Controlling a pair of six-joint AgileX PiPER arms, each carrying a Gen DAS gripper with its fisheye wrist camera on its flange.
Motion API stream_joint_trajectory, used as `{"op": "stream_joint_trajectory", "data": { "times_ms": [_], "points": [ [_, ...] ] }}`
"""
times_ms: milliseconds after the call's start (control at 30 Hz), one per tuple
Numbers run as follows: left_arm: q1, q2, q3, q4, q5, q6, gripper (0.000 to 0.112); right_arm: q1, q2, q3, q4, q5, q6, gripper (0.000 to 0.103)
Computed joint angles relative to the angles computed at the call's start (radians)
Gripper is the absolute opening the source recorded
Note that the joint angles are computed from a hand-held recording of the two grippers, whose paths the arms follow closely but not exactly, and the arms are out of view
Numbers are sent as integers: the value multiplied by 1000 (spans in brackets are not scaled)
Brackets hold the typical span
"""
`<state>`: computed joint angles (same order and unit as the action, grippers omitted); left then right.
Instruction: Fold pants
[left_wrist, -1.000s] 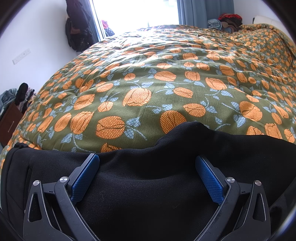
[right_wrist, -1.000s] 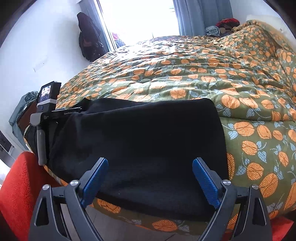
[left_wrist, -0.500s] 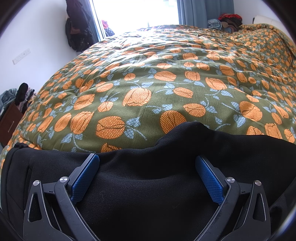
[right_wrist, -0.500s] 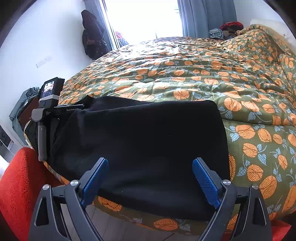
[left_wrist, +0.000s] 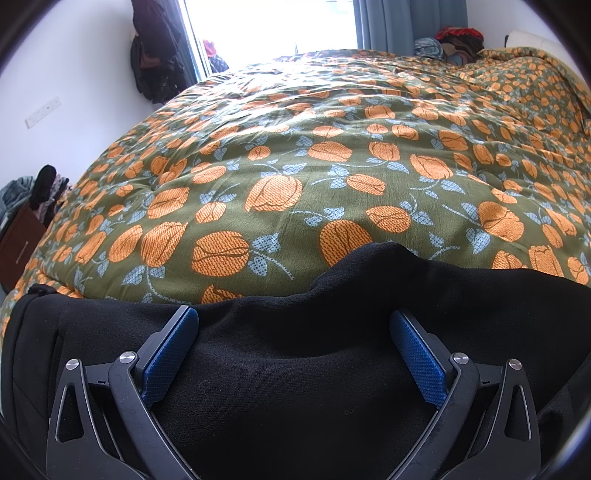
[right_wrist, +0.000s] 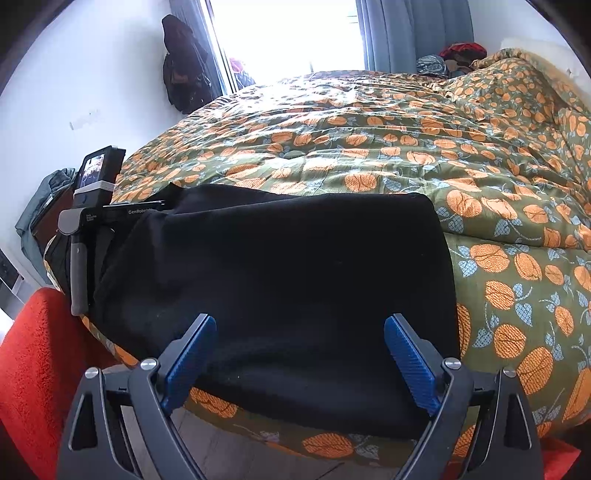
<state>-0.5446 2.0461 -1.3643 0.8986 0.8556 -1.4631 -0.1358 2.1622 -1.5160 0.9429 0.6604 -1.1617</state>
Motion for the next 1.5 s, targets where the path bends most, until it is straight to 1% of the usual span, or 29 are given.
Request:
{"op": "stream_joint_trajectory", "data": {
  "times_ms": [533,800,1267,1367,1500],
  "points": [
    [0,0,0,0,0,0,103,-8,10,-23,3,13,35,92],
    [0,0,0,0,0,0,103,-11,5,-10,6,8,18,92],
    [0,1,-1,0,0,0,103,-12,11,-20,-10,13,42,92],
    [0,1,-1,0,0,0,103,-20,12,-25,6,9,46,92],
    [0,1,-1,0,0,0,103,-49,26,-53,24,25,90,92]
  ]
}}
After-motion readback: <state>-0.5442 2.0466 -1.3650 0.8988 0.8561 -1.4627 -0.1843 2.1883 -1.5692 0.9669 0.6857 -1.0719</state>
